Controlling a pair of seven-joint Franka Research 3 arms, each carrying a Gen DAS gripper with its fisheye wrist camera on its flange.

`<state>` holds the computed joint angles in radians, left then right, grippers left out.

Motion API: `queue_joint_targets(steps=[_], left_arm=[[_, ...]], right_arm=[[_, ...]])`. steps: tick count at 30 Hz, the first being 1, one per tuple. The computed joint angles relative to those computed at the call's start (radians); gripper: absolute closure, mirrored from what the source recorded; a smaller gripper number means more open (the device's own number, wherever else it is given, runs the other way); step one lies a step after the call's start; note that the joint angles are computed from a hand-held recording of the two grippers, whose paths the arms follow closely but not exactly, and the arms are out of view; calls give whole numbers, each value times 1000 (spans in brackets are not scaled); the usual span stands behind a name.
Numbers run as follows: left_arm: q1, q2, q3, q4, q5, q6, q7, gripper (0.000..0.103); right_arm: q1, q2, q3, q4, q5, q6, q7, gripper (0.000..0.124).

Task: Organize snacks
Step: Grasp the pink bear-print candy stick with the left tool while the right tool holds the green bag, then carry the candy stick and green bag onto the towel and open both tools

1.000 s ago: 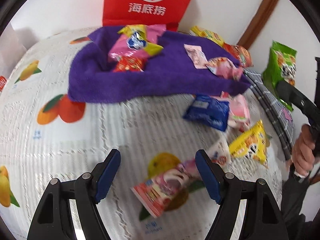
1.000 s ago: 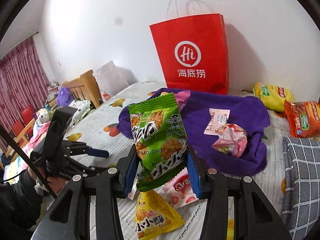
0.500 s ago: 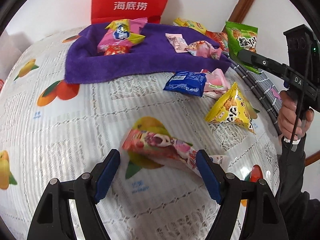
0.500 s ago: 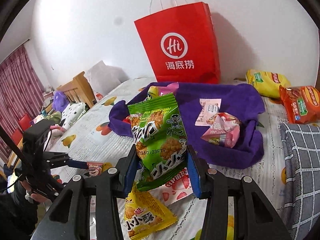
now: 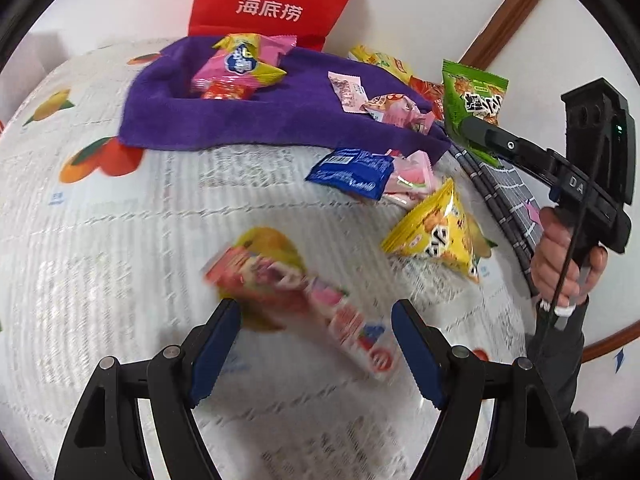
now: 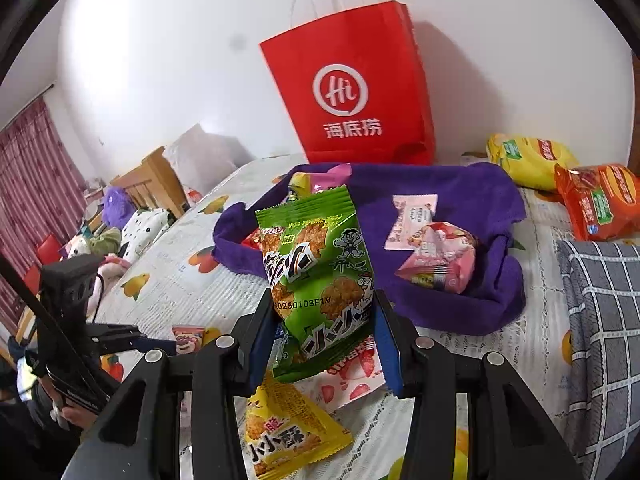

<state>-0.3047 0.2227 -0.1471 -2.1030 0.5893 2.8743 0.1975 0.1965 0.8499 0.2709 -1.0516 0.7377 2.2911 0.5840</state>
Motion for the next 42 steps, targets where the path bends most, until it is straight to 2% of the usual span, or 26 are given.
queue_joint_targets(steps=[4,7,12,15,17,18,19,20,23,28,35,42], left_arm=[[-31,45,27,68,56,-40,-50,21],[-58,73,40,123,105,-114,-95,21],[-69,114,28,203,126,-236,-79,24],[-88,126,23,241,145,-343,-67,40],[-94,119,23,239,164,-384,-82,53],[-96,112,23,231,176,-396,-97,65],[-94,100,24,214,191,-394,-114,75],[-86,90,22,199,198,-383,-125,79],[-50,52,16,131,202,-284,-156,84],[-37,24,11,97,227,-262,-197,85],[-16,-21,4,59,266,-227,-233,85],[15,-55,1,49,282,-217,-237,85]], right_arm=[[-1,25,-4,41,1,-11,49,78],[-2,44,-7,70,-2,-14,86,78],[-8,56,-2,87,-2,-13,120,78],[-11,47,3,71,2,1,113,78],[-11,40,6,60,4,8,106,78],[-12,38,7,55,5,11,101,78],[-12,36,8,52,6,13,96,78],[-12,32,8,45,7,16,90,78],[-10,27,8,36,7,22,79,78],[-16,12,20,9,24,36,37,78],[-49,-38,60,-74,118,38,-106,78],[-36,-38,44,-59,156,-6,-84,78]])
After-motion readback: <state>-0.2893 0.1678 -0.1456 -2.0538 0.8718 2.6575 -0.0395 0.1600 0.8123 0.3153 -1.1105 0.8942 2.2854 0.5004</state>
